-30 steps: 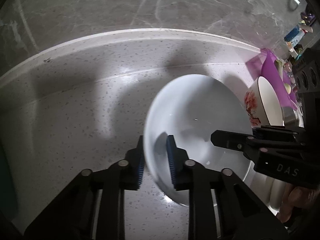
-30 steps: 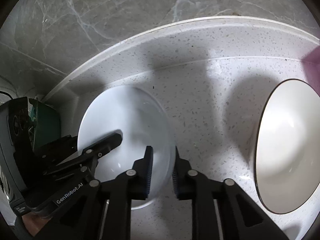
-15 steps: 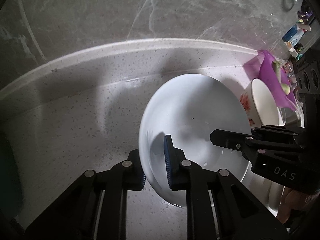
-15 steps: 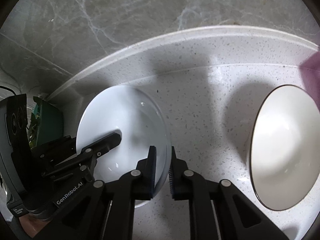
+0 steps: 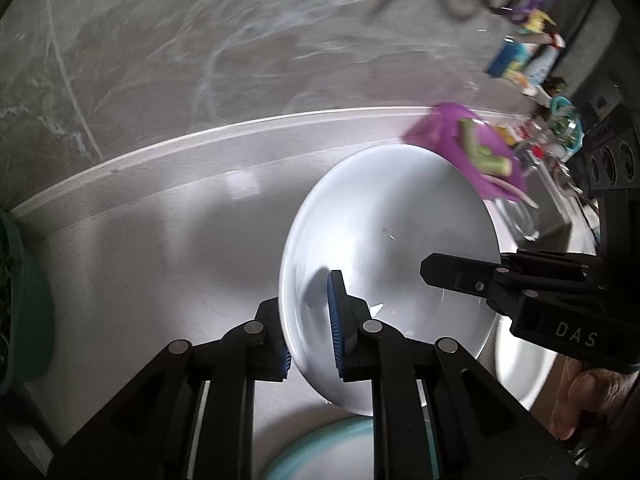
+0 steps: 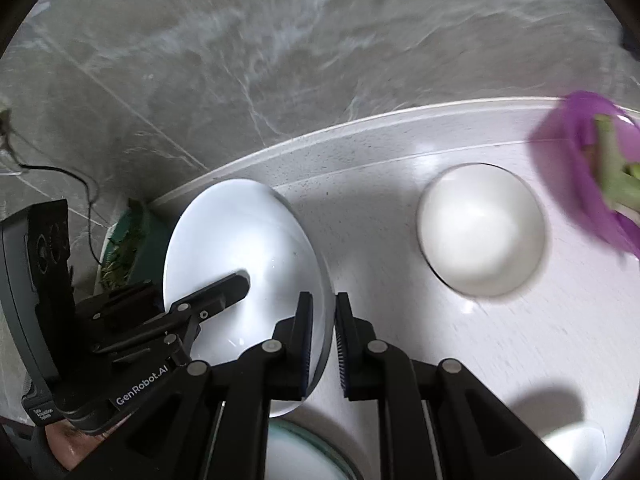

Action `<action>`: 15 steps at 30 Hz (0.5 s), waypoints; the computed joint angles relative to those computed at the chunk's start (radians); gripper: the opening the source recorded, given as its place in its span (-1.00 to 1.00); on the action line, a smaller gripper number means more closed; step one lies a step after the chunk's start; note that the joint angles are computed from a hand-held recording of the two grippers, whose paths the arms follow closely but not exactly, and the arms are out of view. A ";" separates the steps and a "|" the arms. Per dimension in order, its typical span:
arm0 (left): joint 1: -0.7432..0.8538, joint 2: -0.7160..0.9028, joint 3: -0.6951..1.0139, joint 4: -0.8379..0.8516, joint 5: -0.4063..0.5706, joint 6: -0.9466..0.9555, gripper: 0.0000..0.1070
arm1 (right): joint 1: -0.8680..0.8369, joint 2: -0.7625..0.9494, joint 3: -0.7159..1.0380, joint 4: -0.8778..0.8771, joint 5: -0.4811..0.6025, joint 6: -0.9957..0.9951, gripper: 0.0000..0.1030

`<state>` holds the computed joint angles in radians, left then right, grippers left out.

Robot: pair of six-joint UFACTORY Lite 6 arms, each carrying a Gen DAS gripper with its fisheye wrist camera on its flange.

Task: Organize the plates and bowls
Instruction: 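Lift the medium white bowl and carry it over the large white bowl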

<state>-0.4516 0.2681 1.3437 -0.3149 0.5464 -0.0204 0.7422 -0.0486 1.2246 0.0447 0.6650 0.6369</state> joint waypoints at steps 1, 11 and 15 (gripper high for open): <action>-0.023 -0.036 -0.022 0.008 0.003 -0.018 -0.75 | 0.021 -0.063 -0.042 -0.042 0.017 0.055 -0.74; -0.438 -0.144 -0.074 0.206 -0.008 -0.427 -0.75 | 0.303 -0.660 -0.388 -0.330 0.327 0.557 -0.74; -0.580 -0.058 0.023 0.305 0.011 -0.615 -0.75 | 0.397 -0.865 -0.471 -0.350 0.476 0.634 -0.74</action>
